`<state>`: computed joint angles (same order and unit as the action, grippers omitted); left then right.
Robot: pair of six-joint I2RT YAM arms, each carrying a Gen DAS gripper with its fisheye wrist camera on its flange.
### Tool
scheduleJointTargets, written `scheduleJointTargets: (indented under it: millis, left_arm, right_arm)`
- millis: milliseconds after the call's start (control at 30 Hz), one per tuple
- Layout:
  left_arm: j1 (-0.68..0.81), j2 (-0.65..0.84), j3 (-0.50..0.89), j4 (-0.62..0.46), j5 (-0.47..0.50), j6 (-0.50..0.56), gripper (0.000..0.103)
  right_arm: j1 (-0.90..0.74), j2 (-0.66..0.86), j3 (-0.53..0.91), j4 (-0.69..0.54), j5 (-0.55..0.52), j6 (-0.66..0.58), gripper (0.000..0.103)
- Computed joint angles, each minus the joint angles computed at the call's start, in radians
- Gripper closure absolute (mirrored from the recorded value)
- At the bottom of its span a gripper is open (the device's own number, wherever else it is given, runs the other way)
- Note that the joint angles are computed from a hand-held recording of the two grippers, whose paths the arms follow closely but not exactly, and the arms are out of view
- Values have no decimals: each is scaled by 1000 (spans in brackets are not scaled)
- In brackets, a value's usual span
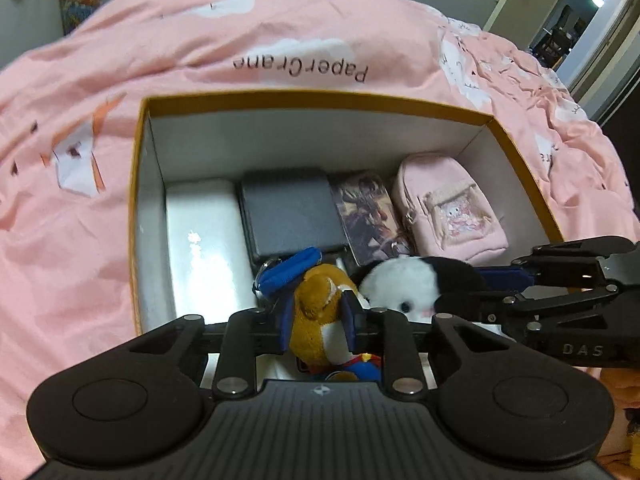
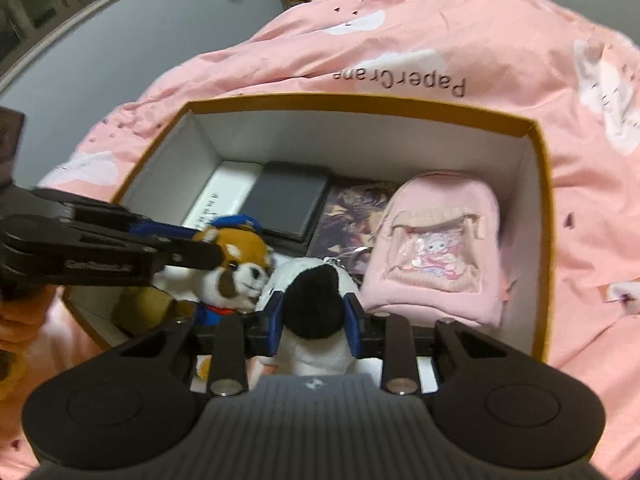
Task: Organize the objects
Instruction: 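Lower both plushes into the shoebox and open both tools, then withdraw both tools toward the orange fruit and yellow object beside the shoebox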
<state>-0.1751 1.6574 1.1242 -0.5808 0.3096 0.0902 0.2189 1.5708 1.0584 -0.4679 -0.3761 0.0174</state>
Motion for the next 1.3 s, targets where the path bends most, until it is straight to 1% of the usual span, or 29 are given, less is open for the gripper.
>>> scheduleJointTargets:
  millis: [67, 100, 200, 300, 400, 433, 500, 567, 667, 767, 800, 833, 900, 967, 1067, 1167, 1233, 1300]
  left_arm:
    - [-7, -5, 1, -11, -15, 28, 76]
    - [-7, -4, 3, -15, -16, 33, 76]
    - [-13, 22, 15, -5, -37, 17, 76]
    - [-25, 21, 6, 11, -58, 12, 76]
    - [-35, -6, -14, 20, -71, 12, 76]
    - [-34, -18, -23, 26, -70, 8, 76]
    - [-28, -45, -39, 33, -60, -6, 76]
    - [-23, -97, -67, 39, -47, -19, 76]
    - [-17, -223, -133, 56, -14, -27, 76]
    - [-22, -375, -194, 34, 9, -32, 76]
    - [-31, -415, -206, 21, 5, -36, 76]
    - [-40, -474, -233, 12, -1, -40, 76]
    - [-59, -567, -276, -6, -11, -47, 76]
    - [-81, -648, -320, -29, -31, -52, 76]
    - [-125, -750, -396, -38, -85, -88, 76]
    - [-125, -797, -459, -36, -87, -109, 76]
    - [-151, -815, -504, -17, -129, -142, 76]
    - [-173, -815, -541, -4, -161, -167, 71]
  right_arm:
    - [-9, 0, 11, -17, -39, -32, 75]
    - [-5, 4, 17, -21, -32, -40, 75]
    - [20, 32, 36, -15, 35, -10, 75]
    - [36, 49, 54, -23, 75, 22, 75]
    - [53, 30, 38, -12, 111, 24, 73]
    - [56, 23, 33, -11, 120, 23, 71]
    - [57, -1, 21, -8, 125, 29, 68]
    - [58, -35, -1, 4, 141, 43, 67]
    - [67, -133, -62, 33, 171, 57, 66]
    - [84, -269, -144, 59, 191, 103, 65]
    - [93, -322, -175, 64, 199, 123, 64]
    - [106, -380, -208, 70, 214, 143, 58]
    - [141, -490, -270, 78, 249, 177, 50]
    - [178, -581, -311, 55, 276, 194, 49]
    - [251, -692, -372, 13, 353, 270, 49]
    - [327, -777, -448, -3, 424, 352, 49]
    - [364, -787, -482, -16, 462, 390, 49]
    - [386, -777, -510, -25, 471, 421, 49]
